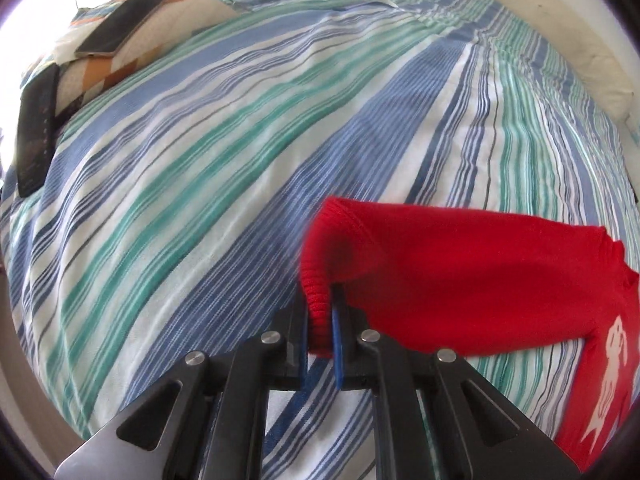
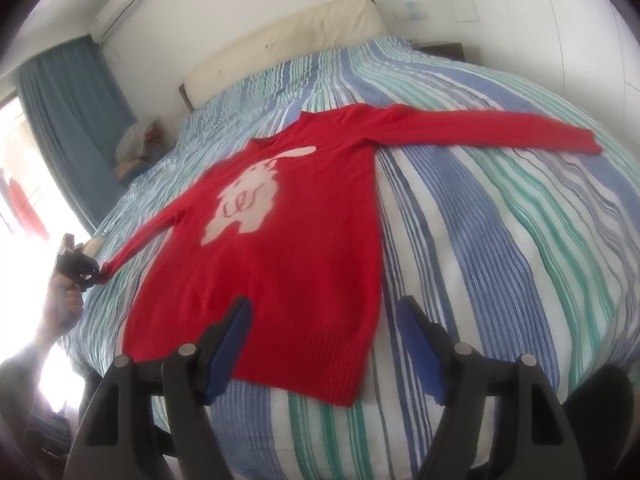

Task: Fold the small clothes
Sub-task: 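Grasp the other sleeve cuff with the left gripper and pull it outward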

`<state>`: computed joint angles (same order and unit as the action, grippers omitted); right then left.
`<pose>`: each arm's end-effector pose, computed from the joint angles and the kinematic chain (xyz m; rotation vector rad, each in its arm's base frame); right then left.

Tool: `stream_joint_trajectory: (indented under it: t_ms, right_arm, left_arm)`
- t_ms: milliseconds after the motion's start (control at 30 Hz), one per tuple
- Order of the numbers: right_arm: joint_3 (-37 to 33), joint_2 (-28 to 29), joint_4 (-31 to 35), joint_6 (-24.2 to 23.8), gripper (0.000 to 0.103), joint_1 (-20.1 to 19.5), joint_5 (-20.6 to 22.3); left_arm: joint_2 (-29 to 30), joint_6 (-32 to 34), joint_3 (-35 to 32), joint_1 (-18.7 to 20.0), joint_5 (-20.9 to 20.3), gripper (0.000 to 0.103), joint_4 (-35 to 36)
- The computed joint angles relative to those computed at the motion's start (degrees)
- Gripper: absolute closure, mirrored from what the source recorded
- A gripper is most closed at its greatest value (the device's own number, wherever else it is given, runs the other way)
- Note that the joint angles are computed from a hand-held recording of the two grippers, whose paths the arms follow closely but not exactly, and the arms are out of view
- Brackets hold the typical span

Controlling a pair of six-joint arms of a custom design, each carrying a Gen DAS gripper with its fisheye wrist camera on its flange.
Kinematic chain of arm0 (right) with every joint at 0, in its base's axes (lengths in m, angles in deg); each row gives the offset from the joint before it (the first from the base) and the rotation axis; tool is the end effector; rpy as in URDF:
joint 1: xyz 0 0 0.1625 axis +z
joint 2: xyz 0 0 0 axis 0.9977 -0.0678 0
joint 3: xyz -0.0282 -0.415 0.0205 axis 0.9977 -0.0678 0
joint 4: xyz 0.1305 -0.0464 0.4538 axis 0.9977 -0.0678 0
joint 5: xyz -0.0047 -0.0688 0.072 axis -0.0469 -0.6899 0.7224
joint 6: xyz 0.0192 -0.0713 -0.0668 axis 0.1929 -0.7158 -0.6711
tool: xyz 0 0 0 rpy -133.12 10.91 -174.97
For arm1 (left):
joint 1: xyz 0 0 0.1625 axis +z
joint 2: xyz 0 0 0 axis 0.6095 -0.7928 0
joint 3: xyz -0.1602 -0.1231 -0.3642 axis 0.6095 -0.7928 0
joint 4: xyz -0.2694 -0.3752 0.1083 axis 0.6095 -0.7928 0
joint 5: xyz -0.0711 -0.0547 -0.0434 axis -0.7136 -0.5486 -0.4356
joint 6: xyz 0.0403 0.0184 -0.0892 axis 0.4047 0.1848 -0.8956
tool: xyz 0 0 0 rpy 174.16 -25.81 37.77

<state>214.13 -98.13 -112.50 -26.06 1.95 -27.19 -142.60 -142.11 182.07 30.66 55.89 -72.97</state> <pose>0.0952 -0.4549 0.3353 0.3879 -2.5781 0.9242 -0.0087 -0.6169 0.3434 -0.6624 2.0944 -0.9064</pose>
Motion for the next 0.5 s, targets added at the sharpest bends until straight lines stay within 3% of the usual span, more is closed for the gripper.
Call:
stream_joint_trajectory:
  t_ms: [267,500]
  right_arm:
    - [0.0,0.9,0.2,0.7,0.03,0.1,-0.6]
    - [0.4,1.1,0.6,0.8,0.03,0.3,-1.1]
  left_arm:
    - [-0.7,4.1,2.4,1.5,-1.7,0.095,-7.5]
    - [-0.6,3.9,2.6,1.3,-0.8,0.095,-7.2]
